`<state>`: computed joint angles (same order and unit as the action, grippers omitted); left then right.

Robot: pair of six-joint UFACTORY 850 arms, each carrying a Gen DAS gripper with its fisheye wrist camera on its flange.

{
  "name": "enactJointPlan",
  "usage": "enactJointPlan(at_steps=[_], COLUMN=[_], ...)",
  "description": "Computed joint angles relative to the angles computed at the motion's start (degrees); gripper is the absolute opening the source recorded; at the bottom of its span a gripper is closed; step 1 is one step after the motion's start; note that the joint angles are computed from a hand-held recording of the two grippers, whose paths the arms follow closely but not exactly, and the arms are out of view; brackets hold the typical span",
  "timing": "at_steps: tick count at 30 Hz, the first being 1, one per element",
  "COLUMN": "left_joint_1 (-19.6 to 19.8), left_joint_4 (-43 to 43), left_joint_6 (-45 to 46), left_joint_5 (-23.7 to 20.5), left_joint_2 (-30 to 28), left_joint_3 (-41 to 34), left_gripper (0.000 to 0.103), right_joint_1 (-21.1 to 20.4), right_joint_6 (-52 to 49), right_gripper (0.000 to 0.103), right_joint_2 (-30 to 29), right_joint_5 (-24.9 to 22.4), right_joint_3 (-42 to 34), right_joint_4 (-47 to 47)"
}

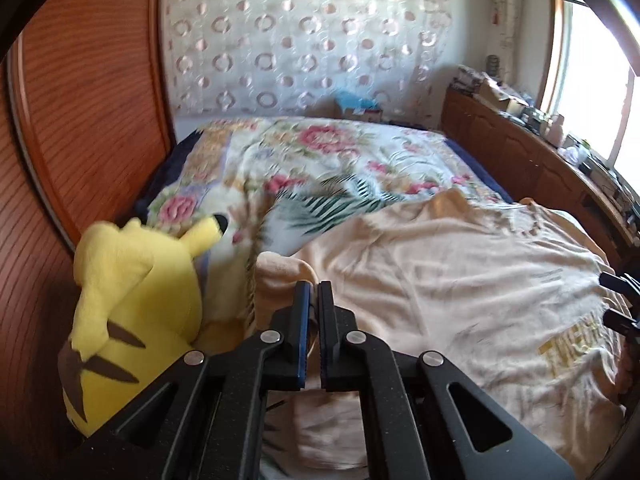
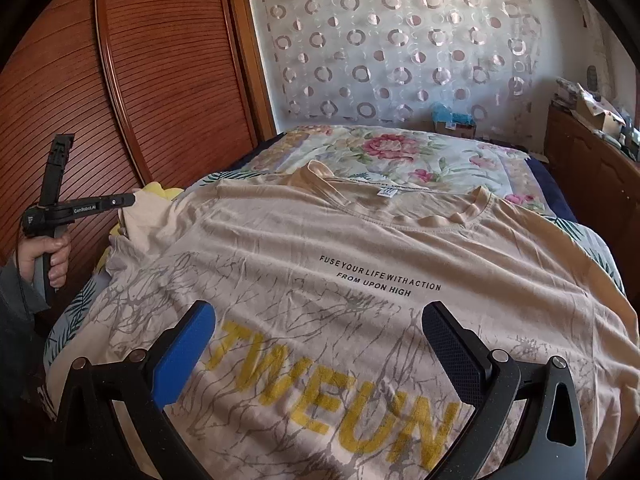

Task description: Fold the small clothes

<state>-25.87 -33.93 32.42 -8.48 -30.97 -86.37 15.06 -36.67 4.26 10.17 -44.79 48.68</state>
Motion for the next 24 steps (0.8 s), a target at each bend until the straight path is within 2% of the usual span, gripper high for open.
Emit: enactJointPlan(at_steps=[2, 5, 11, 13, 14, 15, 17, 22, 24], left_joint_1=[-1.2, -3.6, -7.7, -8.3, -8.5, -8.5, -8.2, -7.4, -6.6], left_joint_4=[-3.1, -0.7, -11.5, -10.5, -10.3, -11.8, -12.8, -5.9, -9.0], left_joint_6=[4.6, 5.0, 17.6, 16.7, 16.7, 18.2, 18.6, 10.4, 12.8], left_joint_5=[-1.0, -2.4, -7.5, -8.2, -7.7, -6.7, -6.9, -4.4, -3.9], left_joint_2=[-0.1, -0.4, -0.4, -0.5, -0.3, 0.2, 0.3, 1.4, 2.2], left_joint_3=[-1.5, -4.2, -7.7, -8.3, -8.0, -7.2, -6.9, -3.7, -1.2], left_gripper=[0.005, 0.005, 0.005, 0.014, 0.03, 0.041, 0.047, 0.063, 0.07], right_joint_1=[0.1, 0.5, 1.4, 1.5, 1.4, 1.6, 2.0, 2.8, 2.6], right_joint_6=[0.1, 1.3, 0.4, -1.0, -1.4, -2.4, -5.3, -7.9, -8.6], right_gripper=[0.103, 0.103, 0.103, 0.103, 0.103, 0.103, 0.103, 0.103, 0.103], right_joint_2=[0.1, 0.8, 2.0, 1.8, 1.6, 1.4, 1.2, 0.4, -0.1], right_joint_5=[0.7, 2.5, 5.4, 5.5, 5.3, 5.5, 5.7, 5.9, 5.3], right_joint_3=[0.3, 1.5, 3.6, 3.4, 3.2, 3.2, 2.9, 2.0, 1.3], right_joint_4=[0.5, 0.7, 5.0, 7.0, 7.5, 8.5, 11.5, 14.3, 14.0])
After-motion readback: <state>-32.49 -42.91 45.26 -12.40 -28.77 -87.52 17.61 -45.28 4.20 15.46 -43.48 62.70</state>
